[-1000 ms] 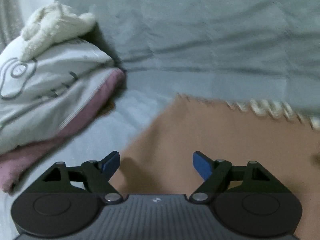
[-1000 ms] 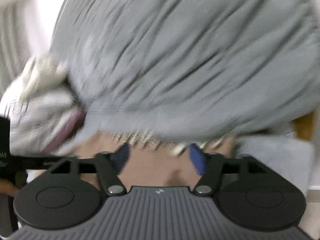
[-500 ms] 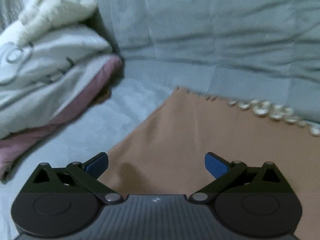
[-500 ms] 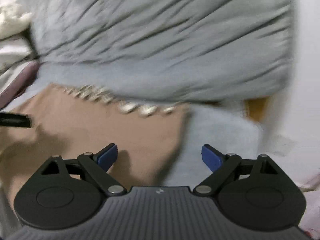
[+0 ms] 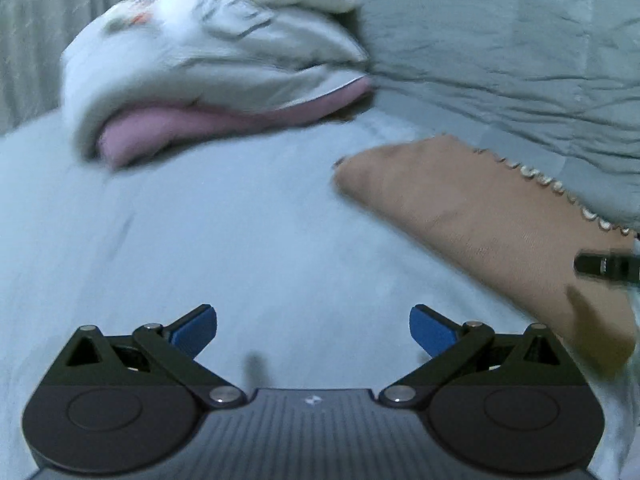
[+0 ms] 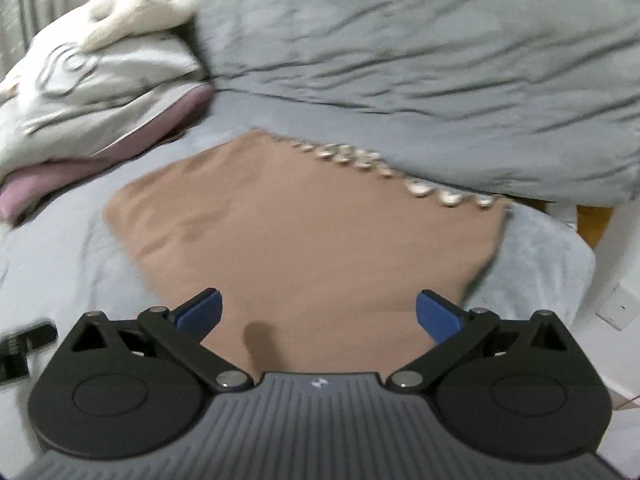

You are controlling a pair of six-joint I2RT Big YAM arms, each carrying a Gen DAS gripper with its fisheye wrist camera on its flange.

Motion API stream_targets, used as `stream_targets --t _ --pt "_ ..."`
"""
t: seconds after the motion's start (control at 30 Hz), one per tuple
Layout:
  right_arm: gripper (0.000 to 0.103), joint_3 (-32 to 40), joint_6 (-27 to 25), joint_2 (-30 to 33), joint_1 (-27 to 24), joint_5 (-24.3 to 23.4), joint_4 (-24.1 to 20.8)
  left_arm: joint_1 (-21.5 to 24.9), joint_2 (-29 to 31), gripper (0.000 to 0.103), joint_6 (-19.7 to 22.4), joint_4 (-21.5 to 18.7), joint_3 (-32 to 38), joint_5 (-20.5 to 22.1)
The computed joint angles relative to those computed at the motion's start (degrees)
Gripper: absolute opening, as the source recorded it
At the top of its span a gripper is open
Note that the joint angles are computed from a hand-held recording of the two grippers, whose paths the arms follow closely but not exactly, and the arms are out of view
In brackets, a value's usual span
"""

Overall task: Fold clothes
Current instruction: 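Open both grippers and release the folded sweater beside the duvet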

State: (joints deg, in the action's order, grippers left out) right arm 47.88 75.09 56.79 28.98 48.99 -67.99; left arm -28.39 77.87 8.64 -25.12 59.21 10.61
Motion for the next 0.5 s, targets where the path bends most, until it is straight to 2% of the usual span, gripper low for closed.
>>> stream_targets --t 0.17,0.23,0.37,0.5 --pt "0.103 4.40 -2.39 3.67 2.72 1.94 1.12 5.97 -4.77 0.102 1.66 -2.69 -2.84 1.65" --pt "0.103 6.44 -1.59 5.15 3.50 2.73 0.60 9.65 -7.21 0.102 3.09 -3.11 -3.44 2.78" --pt "0.103 9.24 -1.08 7.37 4.59 3.37 0.43 14.71 -9.95 0.102 5.73 -3.93 -3.24 4.47" --pt "0.103 12.10 -3.10 9.96 7.01 4.54 1.97 20.80 -12.97 0.102 7.18 -6.25 -2.63 7.45"
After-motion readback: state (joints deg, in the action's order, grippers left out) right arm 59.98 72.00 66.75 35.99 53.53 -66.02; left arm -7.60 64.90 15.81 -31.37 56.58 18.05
